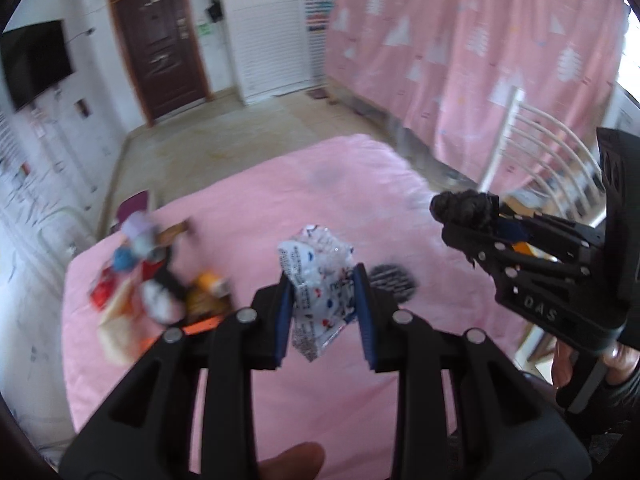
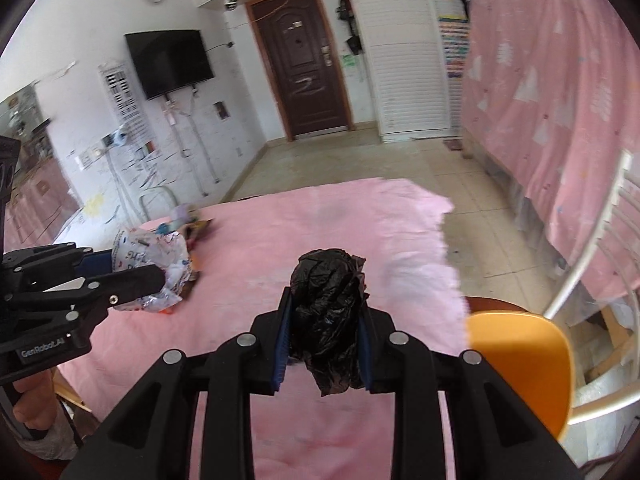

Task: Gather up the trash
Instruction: 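Carry both items to the orange bin and open both tools to drop them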

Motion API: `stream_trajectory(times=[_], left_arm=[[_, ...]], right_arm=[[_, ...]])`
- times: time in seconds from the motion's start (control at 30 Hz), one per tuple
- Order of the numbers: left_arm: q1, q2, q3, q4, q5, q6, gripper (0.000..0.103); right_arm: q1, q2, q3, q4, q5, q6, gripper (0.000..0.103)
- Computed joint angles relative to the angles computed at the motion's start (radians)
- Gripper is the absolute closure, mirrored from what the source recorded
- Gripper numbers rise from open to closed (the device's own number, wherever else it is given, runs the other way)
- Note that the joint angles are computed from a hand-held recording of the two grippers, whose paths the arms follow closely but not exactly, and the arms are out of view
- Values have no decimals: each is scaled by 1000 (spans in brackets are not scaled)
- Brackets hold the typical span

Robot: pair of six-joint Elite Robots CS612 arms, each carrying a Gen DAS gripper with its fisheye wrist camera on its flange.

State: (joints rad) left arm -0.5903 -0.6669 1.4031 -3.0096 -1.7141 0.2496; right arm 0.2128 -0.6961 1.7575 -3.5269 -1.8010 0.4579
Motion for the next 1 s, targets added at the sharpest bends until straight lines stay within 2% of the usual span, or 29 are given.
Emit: stream_trajectory(times=[0.17,0.33,0.47,0.7,0.83,0.93,1.0], left_arm=[[-22,15,-44,80,-111,30,76],[-49,38,-104,184,-205,45,76],[-73,56,-146,255,-242,56,76],[-110,94,-229,413,-290,71,76],[-124,110,-258,464,-295,71,70],[-127,118,-272,486,-308,68,62],[-129,121,-277,487,-316,57,53]], right_arm=[[-31,-21,80,-39,-74,44,86],[-61,-33,143,-50,-114,83,86],[-78,-30,175,-71,-137,119,86],[-118,-24,226,-127,-122,189,85],[-125,-22,241,-145,-118,221,83],[-126,-21,247,-143,-124,237,74],[-125,-21,248,-142,-137,249,52]])
